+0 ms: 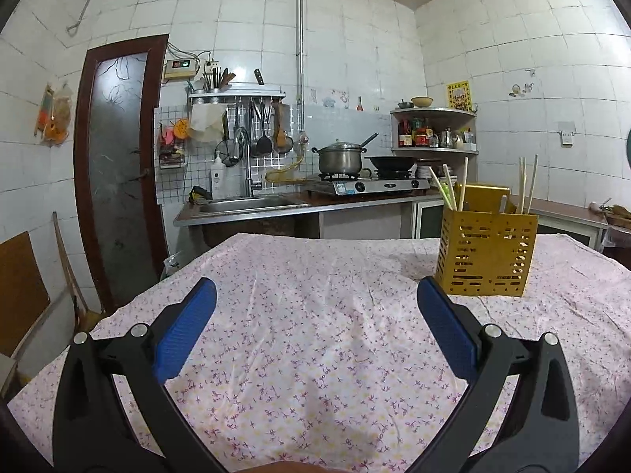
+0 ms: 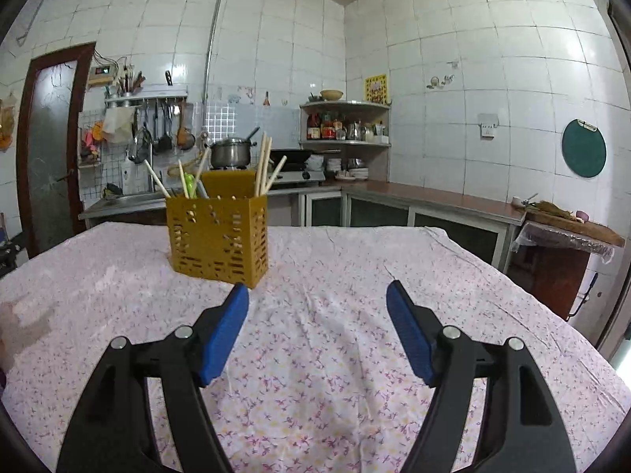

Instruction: Organize utensils

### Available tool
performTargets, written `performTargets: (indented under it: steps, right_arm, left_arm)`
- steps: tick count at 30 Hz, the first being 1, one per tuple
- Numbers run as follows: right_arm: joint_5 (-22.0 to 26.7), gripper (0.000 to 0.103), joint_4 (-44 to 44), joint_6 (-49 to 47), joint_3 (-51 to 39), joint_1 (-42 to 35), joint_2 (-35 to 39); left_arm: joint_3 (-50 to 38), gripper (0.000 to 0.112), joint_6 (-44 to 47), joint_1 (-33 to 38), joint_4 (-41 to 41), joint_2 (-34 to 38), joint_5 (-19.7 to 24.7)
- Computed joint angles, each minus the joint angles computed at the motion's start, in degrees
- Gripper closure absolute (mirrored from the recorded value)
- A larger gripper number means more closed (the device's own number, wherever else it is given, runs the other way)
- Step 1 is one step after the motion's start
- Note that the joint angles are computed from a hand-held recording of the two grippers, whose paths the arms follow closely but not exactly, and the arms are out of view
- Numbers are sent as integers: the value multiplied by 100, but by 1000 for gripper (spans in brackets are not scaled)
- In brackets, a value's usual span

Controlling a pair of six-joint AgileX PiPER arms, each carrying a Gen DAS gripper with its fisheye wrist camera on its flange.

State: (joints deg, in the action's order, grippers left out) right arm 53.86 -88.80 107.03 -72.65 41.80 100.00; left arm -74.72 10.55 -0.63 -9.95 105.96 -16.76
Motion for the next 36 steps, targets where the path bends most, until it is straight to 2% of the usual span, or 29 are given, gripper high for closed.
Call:
performTargets:
  steps: [2,7,10,21,36]
  right_arm:
    - [105,31,-216,276,178,59,-71]
    - [-16,31,-142,359,213,-30,-95]
    - [14,31,-75,228,118,7,-25]
    - [-48,31,-53,287,180,-33,-54]
    - [-54,31,-22,310,167,-23,-19]
  left_arm:
    - [124,14,-385,39,349,-52,-129]
    - [-41,14,-1064,65,1074,26,77]
    - [-46,14,-664,7,730,51,37]
    - [-183,14,-1070,56,1025,131,212]
    - [-227,14,-1015,37,964,170,231]
